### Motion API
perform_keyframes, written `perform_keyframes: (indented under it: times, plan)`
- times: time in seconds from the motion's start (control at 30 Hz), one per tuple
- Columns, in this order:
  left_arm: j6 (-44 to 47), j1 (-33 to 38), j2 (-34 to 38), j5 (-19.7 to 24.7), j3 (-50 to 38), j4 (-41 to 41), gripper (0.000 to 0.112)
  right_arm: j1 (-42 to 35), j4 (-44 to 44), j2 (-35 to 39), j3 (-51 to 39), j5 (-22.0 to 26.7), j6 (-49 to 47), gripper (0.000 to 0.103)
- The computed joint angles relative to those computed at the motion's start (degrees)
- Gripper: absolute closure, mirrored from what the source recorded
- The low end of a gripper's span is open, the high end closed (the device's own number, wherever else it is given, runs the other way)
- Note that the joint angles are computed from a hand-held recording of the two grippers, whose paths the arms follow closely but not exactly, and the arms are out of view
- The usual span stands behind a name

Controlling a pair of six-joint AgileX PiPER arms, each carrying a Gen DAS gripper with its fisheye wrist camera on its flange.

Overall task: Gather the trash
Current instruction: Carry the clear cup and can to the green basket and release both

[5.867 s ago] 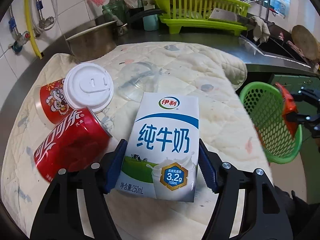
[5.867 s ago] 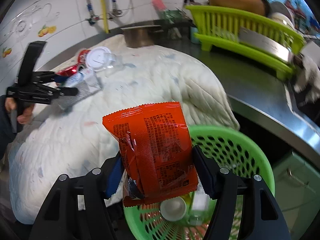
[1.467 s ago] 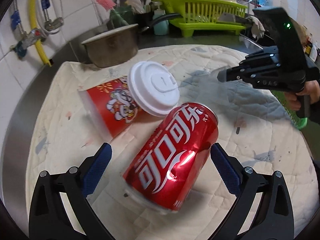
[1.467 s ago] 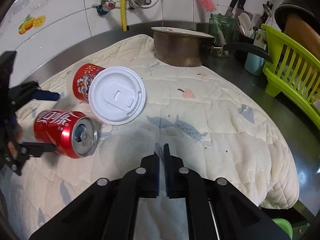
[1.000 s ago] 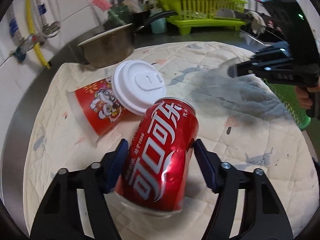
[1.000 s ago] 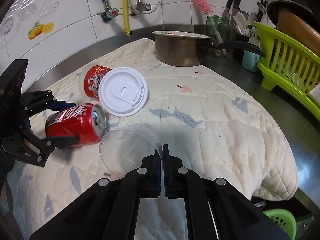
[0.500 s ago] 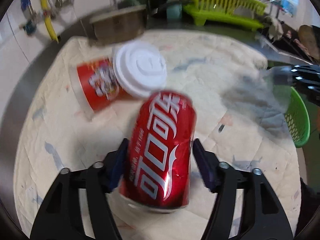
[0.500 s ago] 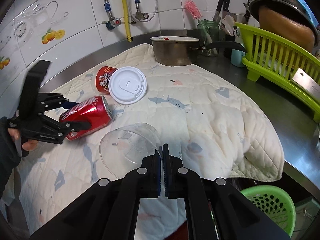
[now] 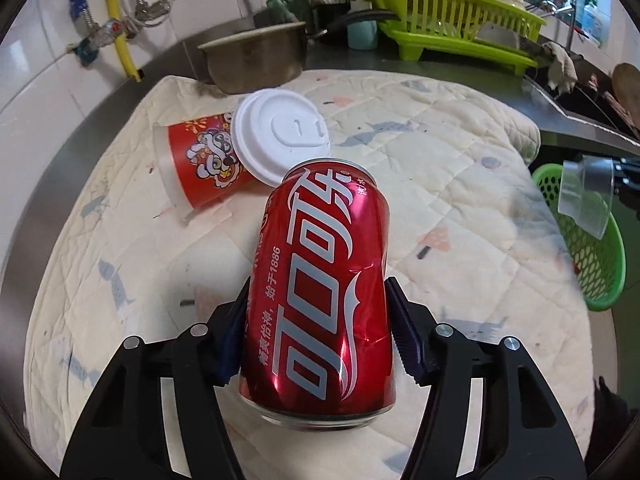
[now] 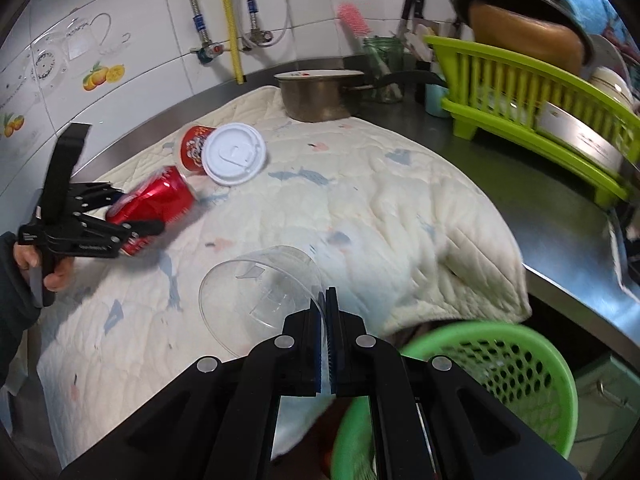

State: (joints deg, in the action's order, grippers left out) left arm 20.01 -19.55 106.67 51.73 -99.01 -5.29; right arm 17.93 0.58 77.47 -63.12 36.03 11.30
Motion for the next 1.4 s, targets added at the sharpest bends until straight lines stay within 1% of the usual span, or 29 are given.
perform_keyframes:
  times: [0.1, 0.23, 0.3, 0.37, 0.53, 0.57, 0.63, 0.7, 0.73, 0.83, 0.9, 0.97, 1.07, 1.23, 1.4]
  plan:
    - [-2.0, -1.1, -4.1, -0.4, 3.3, -0.6, 0.051, -2.3, -0.8, -4.7, 4.8, 0.8, 0.4, 0.100]
    - [-5.0, -4.9, -9.6, -1.2, 7.4, 0.6, 0.051, -6.5, -2.1, -10.4, 10.8, 2.7, -0.5, 0.100]
    - [-6.2, -7.4, -11.4, -1.2, 8.3, 1.2, 0.051, -9.6, 0.2, -12.2, 13.2, 3.6, -3.3, 0.097]
    - [-8.2, -10.1, -12.5, -0.8, 8.4, 2.1, 0.051, -13.3, 0.8, -13.9, 16.1, 4.6, -5.4, 0.094]
    - [-12.2, -17.7, -13.5, -1.4, 8.5, 2.6, 0.051, -21.0, 3.7, -15.2, 21.9, 5.4, -12.0, 0.093]
    - [-13.2, -19.5, -13.1, -1.7, 8.4, 2.8, 0.051, -22.7, 4.9, -15.3, 22.9, 5.5, -14.0, 0.091]
    - [-15.6, -23.0, -11.6, -1.9, 7.8, 4.2, 0.051, -25.0, 6.2, -15.8, 24.7, 5.3, -16.3, 0.083]
    - [-17.2, -25.5, -10.0, -2.0, 7.0, 4.3, 0.051, -27.4, 7.3, -16.0, 26.2, 5.3, -18.7, 0.070]
    - [-18.2, -26.8, -8.8, -1.8, 6.2, 4.7, 0.051, -27.4, 7.0, -16.6, 26.8, 5.3, -18.2, 0.069]
    - [-19.9, -29.6, -5.5, -1.6, 3.8, 4.7, 0.051, -29.7, 8.6, -17.9, 28.4, 5.8, -20.4, 0.062]
    - [-20.9, -31.2, -3.5, -1.7, 2.4, 5.0, 0.051, -31.2, 9.3, -19.4, 29.3, 6.4, -21.7, 0.057]
    - [-21.6, -32.6, -1.2, -1.0, 0.2, 4.9, 0.051, -32.4, 10.2, -21.0, 29.6, 7.3, -22.7, 0.055]
    - [-23.2, -34.9, 2.6, -0.2, -3.1, 6.5, 0.051, -35.3, 12.1, -23.5, 29.6, 9.2, -25.2, 0.048]
    - [-24.9, -37.2, 8.2, 1.7, -7.7, 7.3, 0.051, -42.8, 16.7, -26.6, 28.6, 13.3, -33.0, 0.042]
    - [-25.3, -38.3, 14.0, 4.3, -13.4, 6.0, 0.050, -49.3, 20.0, -28.6, 27.7, 16.6, -39.4, 0.038]
